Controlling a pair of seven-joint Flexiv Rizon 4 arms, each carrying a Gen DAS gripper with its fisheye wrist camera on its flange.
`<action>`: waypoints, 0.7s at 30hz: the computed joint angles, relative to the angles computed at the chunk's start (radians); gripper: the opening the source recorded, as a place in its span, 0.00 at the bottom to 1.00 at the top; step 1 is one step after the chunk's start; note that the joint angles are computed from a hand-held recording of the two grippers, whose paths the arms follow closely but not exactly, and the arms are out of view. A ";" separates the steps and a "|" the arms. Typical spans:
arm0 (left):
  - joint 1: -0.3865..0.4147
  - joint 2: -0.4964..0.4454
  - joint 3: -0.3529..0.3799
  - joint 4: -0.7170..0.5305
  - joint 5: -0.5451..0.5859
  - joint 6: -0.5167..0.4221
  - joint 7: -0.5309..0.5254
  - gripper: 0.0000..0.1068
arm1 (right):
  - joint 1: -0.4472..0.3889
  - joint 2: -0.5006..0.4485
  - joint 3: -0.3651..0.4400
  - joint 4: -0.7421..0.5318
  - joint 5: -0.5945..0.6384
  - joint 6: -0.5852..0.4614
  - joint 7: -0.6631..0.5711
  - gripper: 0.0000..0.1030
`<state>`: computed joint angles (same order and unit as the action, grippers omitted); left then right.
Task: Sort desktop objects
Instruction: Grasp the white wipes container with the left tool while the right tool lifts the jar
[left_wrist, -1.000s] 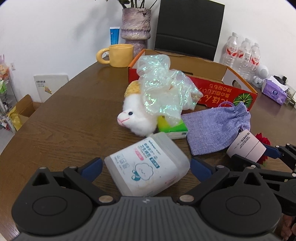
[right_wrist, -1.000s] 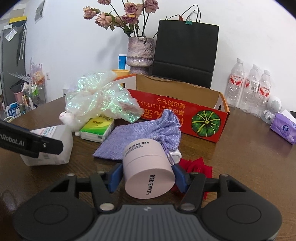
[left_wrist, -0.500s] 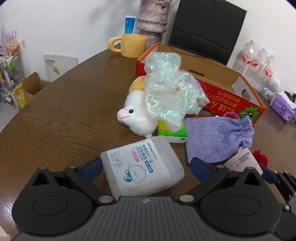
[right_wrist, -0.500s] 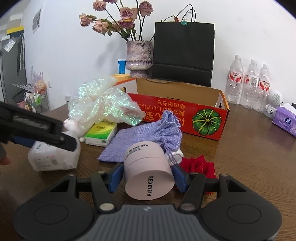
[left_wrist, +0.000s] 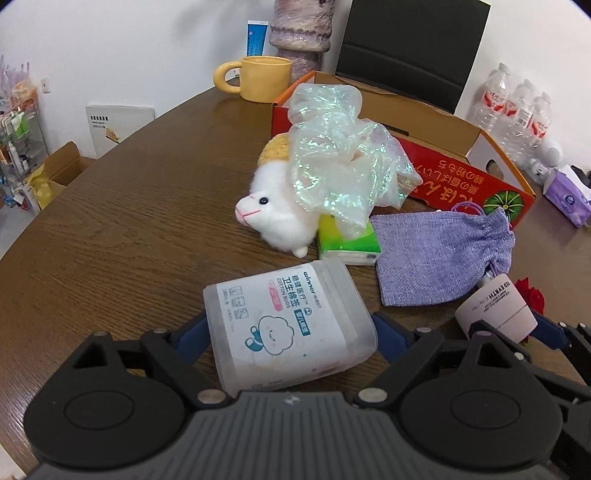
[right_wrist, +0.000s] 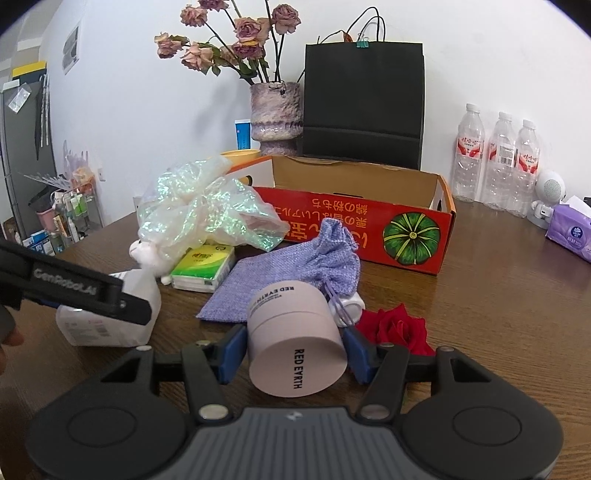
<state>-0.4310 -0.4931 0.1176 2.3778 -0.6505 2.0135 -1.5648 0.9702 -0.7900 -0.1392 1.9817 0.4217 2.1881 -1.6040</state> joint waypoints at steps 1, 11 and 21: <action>0.017 0.003 -0.010 0.006 0.020 0.006 -0.007 0.86 | 0.006 0.000 -0.005 -0.001 0.005 -0.002 -0.002 0.55; 0.100 0.013 -0.056 0.035 0.151 0.074 -0.024 0.83 | 0.054 0.024 -0.038 0.013 0.063 -0.015 0.010 0.54; 0.215 0.030 -0.109 0.081 0.318 0.148 -0.098 0.82 | 0.110 0.054 -0.077 0.032 0.126 -0.045 0.000 0.53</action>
<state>-0.2155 -0.4635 0.0082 2.4585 -0.3321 2.1617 -1.6627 1.0806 -0.7359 -0.2160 2.0138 0.5476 2.1426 -1.6037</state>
